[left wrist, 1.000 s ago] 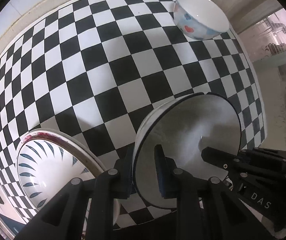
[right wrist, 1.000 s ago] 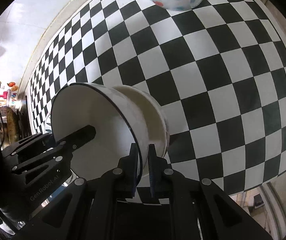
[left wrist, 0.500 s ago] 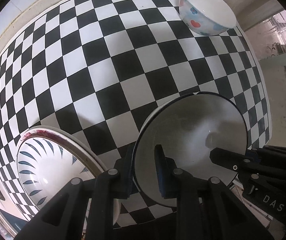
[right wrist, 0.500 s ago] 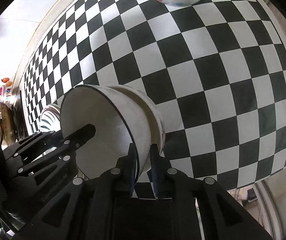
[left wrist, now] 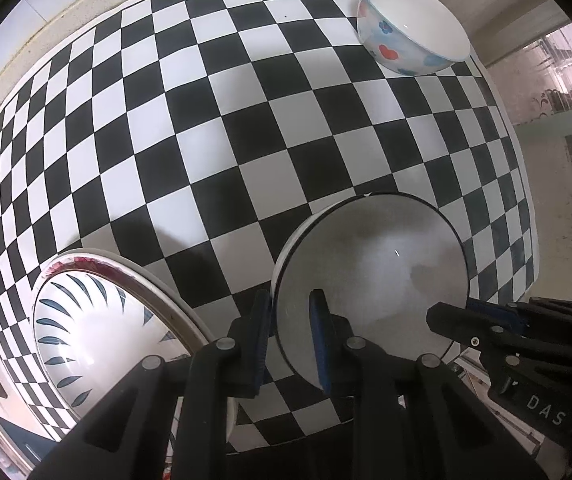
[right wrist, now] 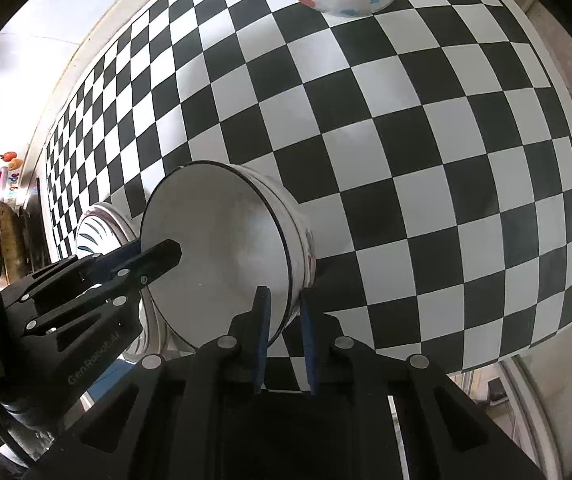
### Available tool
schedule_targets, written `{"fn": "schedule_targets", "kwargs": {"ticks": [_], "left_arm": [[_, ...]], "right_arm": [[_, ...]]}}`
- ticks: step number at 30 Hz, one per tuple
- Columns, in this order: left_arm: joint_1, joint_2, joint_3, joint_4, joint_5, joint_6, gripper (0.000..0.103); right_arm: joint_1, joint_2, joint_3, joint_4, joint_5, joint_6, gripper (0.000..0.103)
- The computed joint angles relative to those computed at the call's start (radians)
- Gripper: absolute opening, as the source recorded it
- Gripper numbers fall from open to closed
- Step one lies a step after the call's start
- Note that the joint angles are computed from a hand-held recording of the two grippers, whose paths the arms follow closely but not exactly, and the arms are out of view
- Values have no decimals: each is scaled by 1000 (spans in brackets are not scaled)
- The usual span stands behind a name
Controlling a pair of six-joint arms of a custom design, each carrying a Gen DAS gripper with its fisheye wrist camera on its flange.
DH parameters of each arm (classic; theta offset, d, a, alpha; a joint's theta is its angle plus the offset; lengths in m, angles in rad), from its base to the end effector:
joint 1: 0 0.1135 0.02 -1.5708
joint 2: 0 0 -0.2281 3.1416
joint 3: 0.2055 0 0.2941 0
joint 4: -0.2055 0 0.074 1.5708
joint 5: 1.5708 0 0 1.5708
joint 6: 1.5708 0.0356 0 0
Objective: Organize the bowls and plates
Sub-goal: 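Lower the white bowl into the other white bowl and open both grippers, then move both grippers toward the blue-and-red dotted bowl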
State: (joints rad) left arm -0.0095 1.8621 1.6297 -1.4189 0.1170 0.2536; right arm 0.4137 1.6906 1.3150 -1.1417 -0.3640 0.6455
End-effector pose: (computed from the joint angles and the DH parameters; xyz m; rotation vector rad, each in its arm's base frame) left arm 0.3707 -0.0077 0.2151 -0.3955 -3.0444 0.1935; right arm 0.3088 0.1494 0.1831 -0.3279 -2.9422 -0.5102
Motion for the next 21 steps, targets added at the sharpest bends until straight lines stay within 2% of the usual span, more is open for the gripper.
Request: {"fn": "schedule_targets", "kwargs": {"ticks": [11, 16, 19, 20, 21], "left_arm": [[2, -72, -10, -21, -2, -2, 18], [7, -99, 58, -36, 10, -13, 18], [5, -75, 133, -36, 31, -23, 23], [-1, -55, 168, -37, 33, -27, 23], [-8, -29, 206, -39, 33, -30, 23]], "right_arm": [[-27, -32, -35, 0, -51, -27, 17], [-48, -73, -32, -22, -59, -48, 17], [-72, -93, -18, -38, -60, -63, 30], [-85, -102, -15, -40, -56, -65, 43], [-99, -107, -8, -41, -53, -68, 51]]}}
